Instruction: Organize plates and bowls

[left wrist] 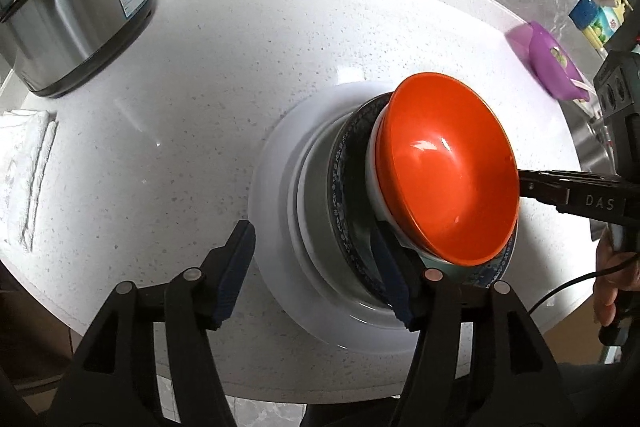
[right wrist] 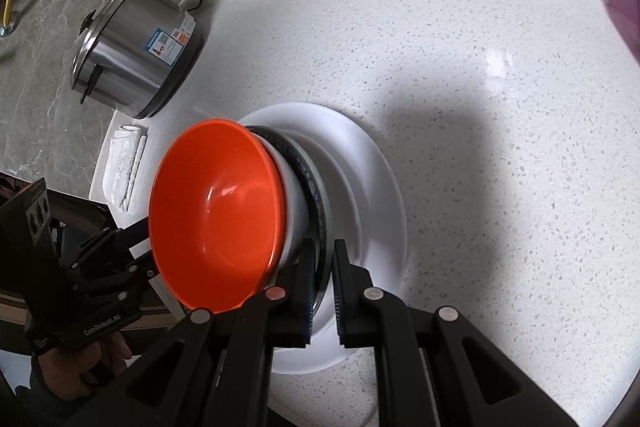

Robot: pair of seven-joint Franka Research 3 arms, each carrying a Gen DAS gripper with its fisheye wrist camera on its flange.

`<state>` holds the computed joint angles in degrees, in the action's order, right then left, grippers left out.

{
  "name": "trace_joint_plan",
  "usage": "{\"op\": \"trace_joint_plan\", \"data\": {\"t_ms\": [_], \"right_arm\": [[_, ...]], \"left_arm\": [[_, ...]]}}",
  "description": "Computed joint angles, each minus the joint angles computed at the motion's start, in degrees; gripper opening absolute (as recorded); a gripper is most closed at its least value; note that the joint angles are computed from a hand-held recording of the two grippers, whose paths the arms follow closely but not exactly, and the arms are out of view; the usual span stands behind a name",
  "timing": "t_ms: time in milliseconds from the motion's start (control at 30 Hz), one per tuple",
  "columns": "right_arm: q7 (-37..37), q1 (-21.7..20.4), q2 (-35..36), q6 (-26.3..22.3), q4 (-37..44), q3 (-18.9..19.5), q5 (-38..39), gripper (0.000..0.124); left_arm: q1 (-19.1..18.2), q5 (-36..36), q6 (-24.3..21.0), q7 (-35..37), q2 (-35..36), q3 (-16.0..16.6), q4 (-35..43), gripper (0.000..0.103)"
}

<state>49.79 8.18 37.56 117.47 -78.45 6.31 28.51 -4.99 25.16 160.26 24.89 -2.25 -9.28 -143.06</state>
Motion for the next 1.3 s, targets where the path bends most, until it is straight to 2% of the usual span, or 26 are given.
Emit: {"op": "trace_joint_plan", "data": {"t_ms": [200,500,600,633,700,767,867,933,1000,1067,1167,1200,1267,1300], "right_arm": [[0.85,1.02,-0.95,2.45,-1.69,-0.39,-0.91,0.011],[0.31,1.68,-3.19,7.87,-5.60,-0.28,-1.36,0.014],[-0.45,1.16,-3.70,8.17,-5.85,-0.06,-0.80,0.018],[-0.50,1.00,-3.88,8.40,-5.88,-0.07,-0.55,0.025],[-0.65,0.61,-4.23,8.88,-5.79,-0.12,-0.07,0.038],[-1.47,-0.27,-5.16,9.59,-6.41,0.05,1.18,0.061],[-5.74,-2.51,-7.95,12.00,-9.26,0.93,5.10,0.081],[-7.15,-3.55,-9.38,11.65,-10.31,0.83,6.97,0.085],[-7.97,-4.16,-10.75,11.21,-11.19,0.52,8.37,0.085],[-10.24,-4.83,-12.82,11.28,-13.11,0.51,10.21,0.088],[-13.36,-5.20,-15.44,10.05,-15.50,0.16,12.10,0.091],[-13.53,-5.24,-16.13,9.32,-16.04,-0.15,12.53,0.091],[-13.35,-5.09,-17.01,8.70,-16.77,-0.77,13.16,0.091],[-13.49,-4.98,-17.62,8.96,-17.59,-1.03,13.50,0.091]], "left_arm": [[0.05,-0.30,0.11,0.01,-1.61,-0.12,-0.83,0.062],[0.61,0.83,-0.25,-3.60,-5.58,-1.04,-3.74,0.062],[1.17,2.17,1.15,-6.22,-6.86,-1.65,-4.83,0.063],[1.37,2.82,0.91,-7.31,-7.25,-2.01,-4.90,0.063],[1.82,4.90,-0.71,-10.87,-8.38,-3.22,-4.81,0.063],[2.57,8.70,-3.47,-16.87,-10.39,-5.20,-4.82,0.063],[2.39,11.86,-8.47,-24.83,-13.57,-7.08,-4.78,0.063],[1.99,13.27,-10.25,-30.19,-15.80,-8.22,-4.98,0.063],[0.85,12.55,-16.73,-35.64,-17.08,-10.07,-3.25,0.063],[-1.89,7.14,-21.98,-37.04,-16.60,-9.24,-0.72,0.063],[-4.92,4.90,-17.44,-39.86,-16.94,-7.29,-1.67,0.063],[-4.55,5.05,-19.00,-39.20,-16.24,-8.64,-0.43,0.063],[-5.52,7.73,-25.30,-37.39,-13.37,-10.44,4.05,0.063],[-6.39,7.98,-27.51,-35.49,-11.87,-10.34,5.97,0.063]]}}
